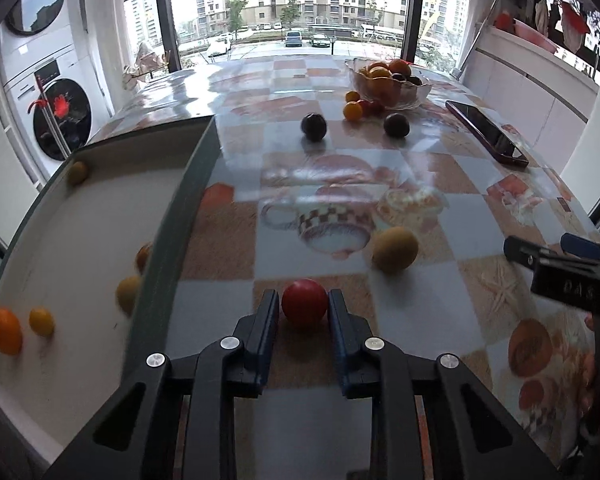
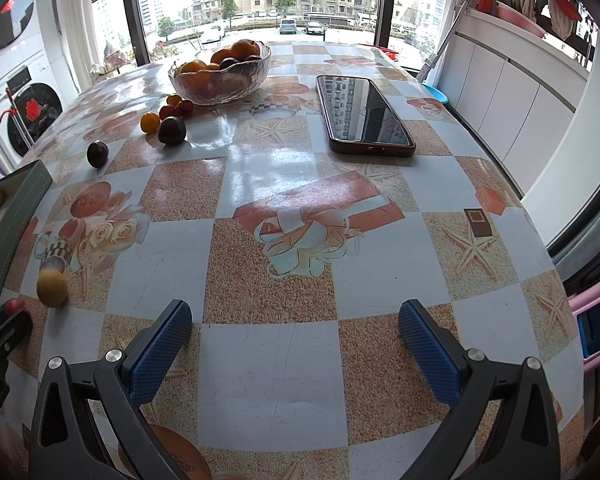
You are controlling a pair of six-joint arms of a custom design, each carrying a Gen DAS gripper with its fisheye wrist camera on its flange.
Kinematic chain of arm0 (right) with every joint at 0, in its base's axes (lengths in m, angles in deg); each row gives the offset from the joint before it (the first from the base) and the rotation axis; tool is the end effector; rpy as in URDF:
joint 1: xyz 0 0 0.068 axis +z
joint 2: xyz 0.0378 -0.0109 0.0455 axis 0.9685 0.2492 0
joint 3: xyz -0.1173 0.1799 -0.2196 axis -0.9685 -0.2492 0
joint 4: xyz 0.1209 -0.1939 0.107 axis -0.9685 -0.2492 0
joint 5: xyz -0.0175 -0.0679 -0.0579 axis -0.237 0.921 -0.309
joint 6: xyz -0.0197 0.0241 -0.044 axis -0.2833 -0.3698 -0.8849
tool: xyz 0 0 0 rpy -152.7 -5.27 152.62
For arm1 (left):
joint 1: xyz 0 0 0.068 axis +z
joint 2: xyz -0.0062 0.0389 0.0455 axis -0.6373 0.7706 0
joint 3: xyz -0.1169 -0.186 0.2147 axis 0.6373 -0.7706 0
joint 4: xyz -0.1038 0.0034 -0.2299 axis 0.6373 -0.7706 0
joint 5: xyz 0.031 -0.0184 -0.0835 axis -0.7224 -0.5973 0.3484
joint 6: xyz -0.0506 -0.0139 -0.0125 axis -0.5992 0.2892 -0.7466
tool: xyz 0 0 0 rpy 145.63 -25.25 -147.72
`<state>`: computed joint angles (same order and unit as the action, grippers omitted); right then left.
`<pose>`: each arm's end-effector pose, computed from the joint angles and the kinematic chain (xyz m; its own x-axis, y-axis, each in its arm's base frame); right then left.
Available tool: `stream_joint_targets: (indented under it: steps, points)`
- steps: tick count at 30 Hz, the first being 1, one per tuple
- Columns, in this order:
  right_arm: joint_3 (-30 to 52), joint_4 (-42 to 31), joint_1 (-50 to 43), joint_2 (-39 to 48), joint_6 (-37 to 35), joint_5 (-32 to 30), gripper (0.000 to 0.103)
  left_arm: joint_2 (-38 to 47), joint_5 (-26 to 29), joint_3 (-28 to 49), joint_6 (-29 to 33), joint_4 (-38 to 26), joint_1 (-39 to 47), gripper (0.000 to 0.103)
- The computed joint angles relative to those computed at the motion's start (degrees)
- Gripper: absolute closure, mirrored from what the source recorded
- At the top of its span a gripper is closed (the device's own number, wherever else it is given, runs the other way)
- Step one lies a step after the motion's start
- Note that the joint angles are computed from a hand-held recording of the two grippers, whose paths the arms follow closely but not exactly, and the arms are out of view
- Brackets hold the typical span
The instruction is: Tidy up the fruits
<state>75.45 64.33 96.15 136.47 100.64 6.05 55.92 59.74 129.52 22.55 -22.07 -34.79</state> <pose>0.2434 0.0738 0.1757 -0.7009 0.4376 -0.5632 0.5415 0.8404 -0.0210 0.3348 0.0143 0.1755 -0.6706 0.4191 -0.6121 0.5406 0.8411 -0.0163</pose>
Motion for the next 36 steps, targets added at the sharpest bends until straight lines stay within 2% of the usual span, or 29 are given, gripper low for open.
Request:
stream_joint_targets:
  steps: [2, 5, 11, 13, 15, 16, 19, 23, 28, 36]
  points:
    - [1.4, -0.2, -0.2, 0.5, -0.5, -2.3, 0.0, -0.3, 0.3, -0.6, 0.4, 0.2, 0.9, 0.076]
    - [0.3, 7.3, 1.7, -0.8, -3.3, -7.6, 0.0, -0.5, 0.6, -0.9, 0.5, 0.4, 1.6, 0.076]
    - [8.1, 9.4, 6.9, 5.3, -9.0, -8.9, 0.002, -0.5, 0.9, -0.8, 1.1, -0.3, 2.6, 0.076]
    - [10.9, 9.5, 6.7, 8.2, -9.8, -10.8, 0.013, -0.5, 1.3, -0.8, 1.3, -0.4, 3.1, 0.076]
    - [13.3, 9.0, 5.2, 10.8, -10.7, -14.2, 0.037, -0.4, 1.5, -0.8, 1.3, -0.5, 3.5, 0.076]
    - [14.3, 8.2, 5.4, 11.7, -10.5, -14.2, 0.039, -0.3, 1.6, -0.8, 1.3, -0.6, 3.7, 0.076]
    - [16.7, 4.5, 7.3, 12.8, -11.3, -10.6, 0.074, -0.3, 1.9, -0.8, 1.6, -0.6, 4.0, 0.076]
    - [12.9, 5.6, 7.9, 9.8, -9.1, -10.2, 0.074, -0.1, 2.4, -0.7, 1.7, -0.7, 4.3, 0.076]
    - [4.5, 8.8, 6.3, 3.0, -6.1, -11.8, 0.073, 0.9, 5.0, 1.9, 1.7, -5.0, 5.5, 0.076]
    - [0.0, 7.5, 6.0, -2.2, -2.3, -11.5, 0.073, -0.1, 7.3, 2.9, 1.8, -8.3, 6.6, 0.076]
